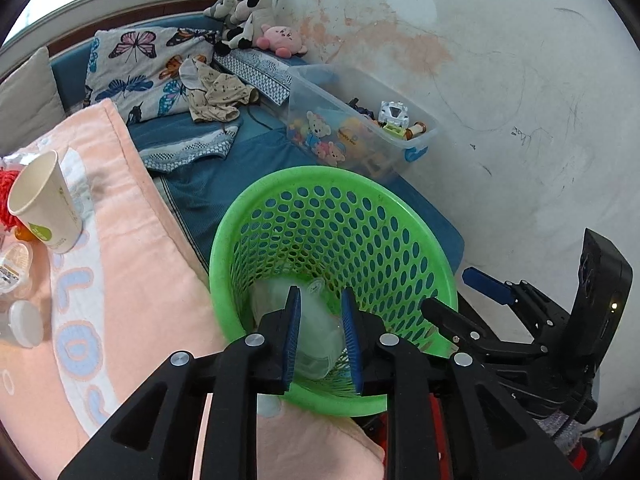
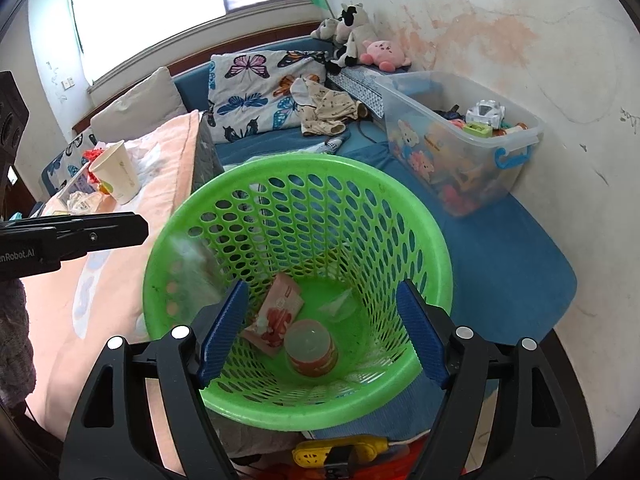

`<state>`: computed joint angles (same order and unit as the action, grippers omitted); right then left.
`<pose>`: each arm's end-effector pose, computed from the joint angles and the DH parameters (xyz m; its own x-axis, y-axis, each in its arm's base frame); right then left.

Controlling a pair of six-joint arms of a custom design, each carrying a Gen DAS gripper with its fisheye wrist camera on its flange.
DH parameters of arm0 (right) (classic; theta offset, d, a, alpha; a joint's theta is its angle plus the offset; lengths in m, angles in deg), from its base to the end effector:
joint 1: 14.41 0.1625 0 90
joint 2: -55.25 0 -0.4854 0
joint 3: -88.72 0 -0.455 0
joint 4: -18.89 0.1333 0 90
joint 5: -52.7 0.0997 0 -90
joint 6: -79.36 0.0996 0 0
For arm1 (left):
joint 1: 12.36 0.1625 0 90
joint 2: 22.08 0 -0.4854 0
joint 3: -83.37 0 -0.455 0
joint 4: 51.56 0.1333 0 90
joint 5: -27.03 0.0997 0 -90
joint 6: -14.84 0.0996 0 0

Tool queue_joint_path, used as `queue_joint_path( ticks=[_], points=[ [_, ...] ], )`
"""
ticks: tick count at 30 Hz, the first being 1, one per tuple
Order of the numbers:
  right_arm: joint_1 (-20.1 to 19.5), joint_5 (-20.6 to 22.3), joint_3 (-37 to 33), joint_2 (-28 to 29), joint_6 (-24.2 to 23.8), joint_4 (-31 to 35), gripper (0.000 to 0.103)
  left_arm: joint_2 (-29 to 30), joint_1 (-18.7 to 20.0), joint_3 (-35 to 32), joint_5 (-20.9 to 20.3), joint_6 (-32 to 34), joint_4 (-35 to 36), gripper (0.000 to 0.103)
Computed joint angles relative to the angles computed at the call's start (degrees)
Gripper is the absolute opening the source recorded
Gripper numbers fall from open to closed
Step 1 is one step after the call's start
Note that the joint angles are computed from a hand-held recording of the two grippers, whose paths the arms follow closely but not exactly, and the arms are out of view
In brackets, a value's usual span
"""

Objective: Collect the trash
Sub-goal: 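Drop the clear cup and clear lid into the green basket with both tools, then grasp the paper cup with the right tool while the left tool grasps the yellow-green bottle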

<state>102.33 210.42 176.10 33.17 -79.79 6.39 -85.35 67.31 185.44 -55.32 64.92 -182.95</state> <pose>0.2992 -0.5025 -0.1588 -0.6792 0.5607 0.4736 -0.1248 0.5477 -0.8273 0.0228 -0.6923 0.2168 -0.4890 0.8640 -0.1200 0.8636 0.4989 0.0730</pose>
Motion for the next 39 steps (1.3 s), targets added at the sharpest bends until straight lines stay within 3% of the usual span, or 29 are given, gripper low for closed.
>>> queue_joint_path(
  ticks=[4, 13, 20, 28, 39],
  points=[
    [0.5, -0.3, -0.9, 0.3, -0.8, 0.6, 0.076, -0.8, 0.5, -0.4, -0.5, 0.3, -0.2, 0.028],
    [1.2, -2.4, -5.8, 1.6, -7.6, 0.8, 0.076, -0.7, 2.8, -4.8, 1.1, -1.4, -2.1, 0.032],
    [1.0, -5.5, -12.5, 4.0, -11.9, 4.3, 0.076, 1.1, 4.6, -10.9, 5.1, -5.1, -5.3, 0.032],
    [0.7, -9.3, -21.5, 7.5, -18.1, 8.7, 0.076, 5.1, 6.1, -19.9, 12.0, -10.9, -7.9, 0.041],
    [0.0, -13.9, -33.9, 12.8, -24.6, 16.0, 0.076, 10.1, 8.6, -31.0, 13.4, -21.5, -1.6, 0.047]
  ],
)
